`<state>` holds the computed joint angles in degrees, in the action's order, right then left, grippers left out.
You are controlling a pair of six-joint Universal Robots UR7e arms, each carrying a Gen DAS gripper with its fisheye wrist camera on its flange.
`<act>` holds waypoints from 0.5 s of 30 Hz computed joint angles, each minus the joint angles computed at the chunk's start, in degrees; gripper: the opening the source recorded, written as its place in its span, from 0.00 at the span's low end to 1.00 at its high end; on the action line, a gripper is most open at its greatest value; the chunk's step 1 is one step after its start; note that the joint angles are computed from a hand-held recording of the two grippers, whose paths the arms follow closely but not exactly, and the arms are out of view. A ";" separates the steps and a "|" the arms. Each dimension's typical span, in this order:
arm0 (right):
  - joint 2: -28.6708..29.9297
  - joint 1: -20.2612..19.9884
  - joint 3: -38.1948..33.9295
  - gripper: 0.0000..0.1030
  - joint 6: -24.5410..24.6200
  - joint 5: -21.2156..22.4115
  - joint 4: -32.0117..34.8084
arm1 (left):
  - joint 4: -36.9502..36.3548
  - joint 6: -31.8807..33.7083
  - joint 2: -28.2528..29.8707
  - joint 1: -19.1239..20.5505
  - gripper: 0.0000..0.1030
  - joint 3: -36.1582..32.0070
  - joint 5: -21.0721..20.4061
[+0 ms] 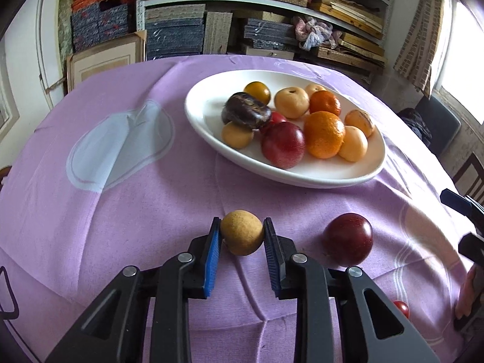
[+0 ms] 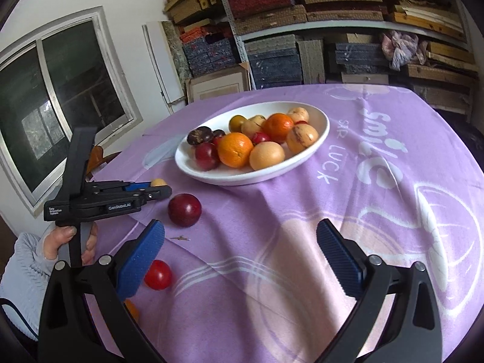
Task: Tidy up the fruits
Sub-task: 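Hold the tan fruit in the left tool while the right tool grasps a red plum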
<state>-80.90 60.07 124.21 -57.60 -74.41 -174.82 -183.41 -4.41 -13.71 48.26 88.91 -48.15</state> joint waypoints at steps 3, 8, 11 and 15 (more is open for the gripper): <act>2.04 4.27 -0.46 0.96 -1.83 -5.39 -1.23 | 0.90 -1.46 -0.44 0.44 0.27 0.07 -0.48; 5.90 8.73 -1.43 0.95 -1.90 -10.50 -3.21 | 1.55 -0.79 -0.31 0.17 0.27 -0.01 1.17; 9.46 11.01 -2.30 0.81 -2.85 -15.83 -6.64 | 2.07 -0.60 -0.10 -0.12 0.27 -0.18 2.18; 12.69 12.48 -4.09 0.55 -3.52 -20.52 -7.70 | 2.53 -0.98 0.24 -0.48 0.28 -0.55 2.53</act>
